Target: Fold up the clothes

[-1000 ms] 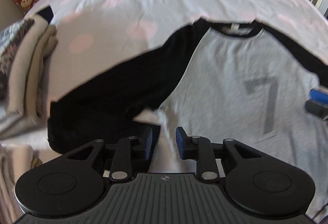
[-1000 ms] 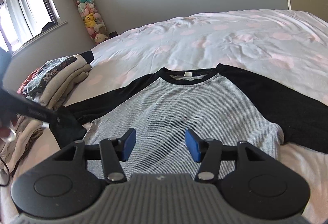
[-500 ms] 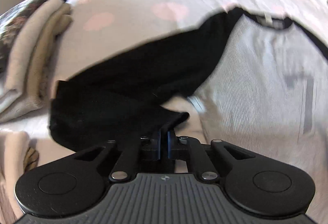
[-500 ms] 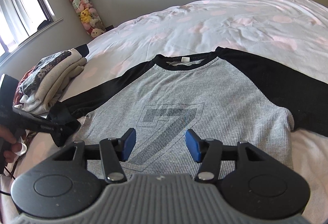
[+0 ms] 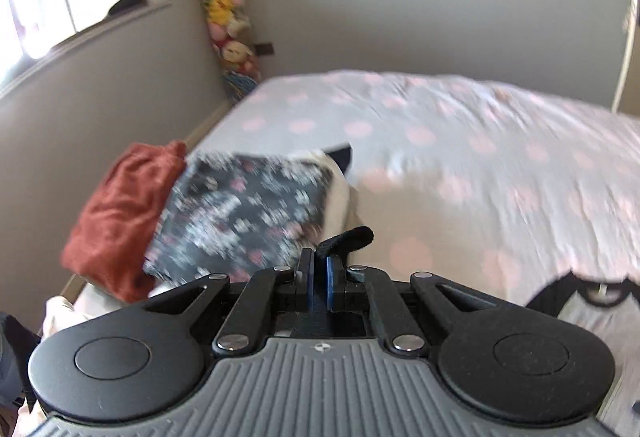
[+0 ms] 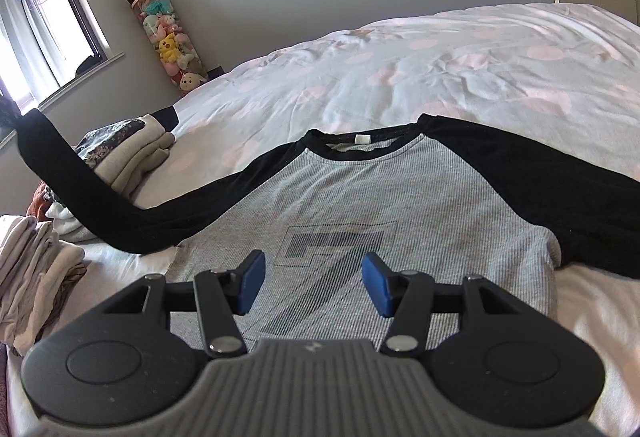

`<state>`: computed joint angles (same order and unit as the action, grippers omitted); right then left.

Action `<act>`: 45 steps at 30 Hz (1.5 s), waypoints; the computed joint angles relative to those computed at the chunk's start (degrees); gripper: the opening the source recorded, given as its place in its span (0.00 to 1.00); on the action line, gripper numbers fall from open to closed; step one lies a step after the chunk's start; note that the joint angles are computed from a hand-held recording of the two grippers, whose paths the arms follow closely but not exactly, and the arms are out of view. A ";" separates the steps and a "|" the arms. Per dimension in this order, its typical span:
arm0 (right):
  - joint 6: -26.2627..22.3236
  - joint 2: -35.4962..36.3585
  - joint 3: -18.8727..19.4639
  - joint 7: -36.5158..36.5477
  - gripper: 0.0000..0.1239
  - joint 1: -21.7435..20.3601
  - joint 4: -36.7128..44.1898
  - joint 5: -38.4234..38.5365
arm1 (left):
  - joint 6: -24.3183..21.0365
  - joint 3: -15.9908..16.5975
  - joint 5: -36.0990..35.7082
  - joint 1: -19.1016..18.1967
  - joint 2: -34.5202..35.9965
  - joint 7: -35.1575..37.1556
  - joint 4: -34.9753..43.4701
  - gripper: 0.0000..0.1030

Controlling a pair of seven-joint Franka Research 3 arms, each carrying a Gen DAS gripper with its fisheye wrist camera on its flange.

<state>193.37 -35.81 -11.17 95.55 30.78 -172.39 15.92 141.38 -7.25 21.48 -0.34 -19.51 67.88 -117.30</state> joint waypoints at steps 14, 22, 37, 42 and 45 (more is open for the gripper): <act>-6.40 -3.46 12.53 -1.94 0.47 -14.91 0.32 1.80 | 1.48 -0.53 -23.49 -12.36 6.88 14.41 13.46 0.04; -8.40 -5.69 16.18 -2.30 0.47 -21.75 -0.19 2.01 | 1.33 -5.62 -34.40 -17.35 17.17 20.30 21.92 0.04; -8.89 -4.77 17.44 -0.60 0.50 -29.15 -0.50 1.74 | -1.31 -13.46 -40.39 -19.56 33.68 23.13 24.63 0.04; -8.94 -3.45 18.28 0.30 0.50 -31.98 -0.50 1.55 | -2.36 -15.35 -40.15 -21.00 40.98 23.96 29.26 0.04; -8.36 -2.02 18.01 0.32 0.50 -32.63 -0.37 1.38 | -3.31 -16.08 -38.96 -22.02 46.17 23.80 33.72 0.04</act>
<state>185.01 -37.83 6.83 95.87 -1.84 -172.76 17.31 138.07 -23.32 -17.48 -22.36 26.66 91.68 -83.58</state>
